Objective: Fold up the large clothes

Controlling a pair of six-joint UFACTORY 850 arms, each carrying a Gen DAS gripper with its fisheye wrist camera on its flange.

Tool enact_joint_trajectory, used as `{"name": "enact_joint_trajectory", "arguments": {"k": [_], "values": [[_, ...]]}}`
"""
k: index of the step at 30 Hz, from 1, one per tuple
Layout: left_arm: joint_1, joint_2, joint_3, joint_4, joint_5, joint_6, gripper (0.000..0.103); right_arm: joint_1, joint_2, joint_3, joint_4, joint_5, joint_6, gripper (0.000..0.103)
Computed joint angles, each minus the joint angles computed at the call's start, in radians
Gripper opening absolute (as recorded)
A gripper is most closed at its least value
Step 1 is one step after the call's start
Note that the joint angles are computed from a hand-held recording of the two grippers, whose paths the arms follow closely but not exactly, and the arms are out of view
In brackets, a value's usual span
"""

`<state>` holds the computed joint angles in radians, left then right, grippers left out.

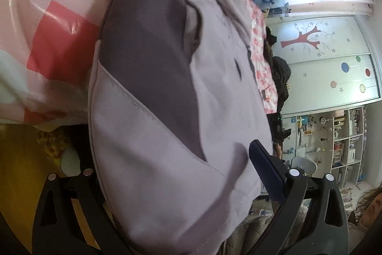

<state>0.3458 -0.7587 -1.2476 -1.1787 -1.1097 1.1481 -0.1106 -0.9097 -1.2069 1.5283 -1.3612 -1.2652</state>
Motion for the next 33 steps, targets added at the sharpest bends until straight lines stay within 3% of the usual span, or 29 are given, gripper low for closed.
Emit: {"name": "enact_joint_trajectory", "arguments": {"k": [2,3,4,6,7,11,18,23,28,33], "values": [[0.000,0.011,0.009,-0.006,0.017,0.005,0.064,0.004,0.008,0.010,-0.003,0.018,-0.021,0.090],[-0.003,0.015,0.009,-0.009,0.030,0.004,0.051,0.006,0.013,0.015,0.001,0.025,-0.027,0.070],[-0.009,0.029,0.018,-0.005,0.057,0.003,0.045,0.007,0.020,0.025,0.013,0.036,-0.037,0.051],[-0.003,0.048,0.032,-0.006,0.085,0.006,0.025,0.011,0.039,0.048,0.042,0.049,-0.072,0.038],[-0.006,0.059,0.038,-0.013,0.097,0.004,0.022,0.015,0.052,0.062,0.062,0.050,-0.091,0.034],[0.003,0.137,0.090,-0.089,0.086,0.060,0.013,0.005,0.114,0.117,0.132,0.006,-0.186,0.029],[0.031,0.298,0.189,-0.120,-0.004,0.154,0.012,-0.007,0.236,0.218,0.158,-0.089,-0.292,0.029],[0.108,0.401,0.302,-0.126,-0.078,0.207,0.013,-0.022,0.310,0.360,0.217,-0.210,-0.405,0.031],[0.170,0.410,0.391,-0.151,-0.124,0.236,0.013,-0.010,0.270,0.437,0.286,-0.329,-0.485,0.031],[0.176,0.381,0.395,-0.223,-0.149,0.254,0.013,0.006,0.197,0.390,0.335,-0.423,-0.489,0.031]]}}
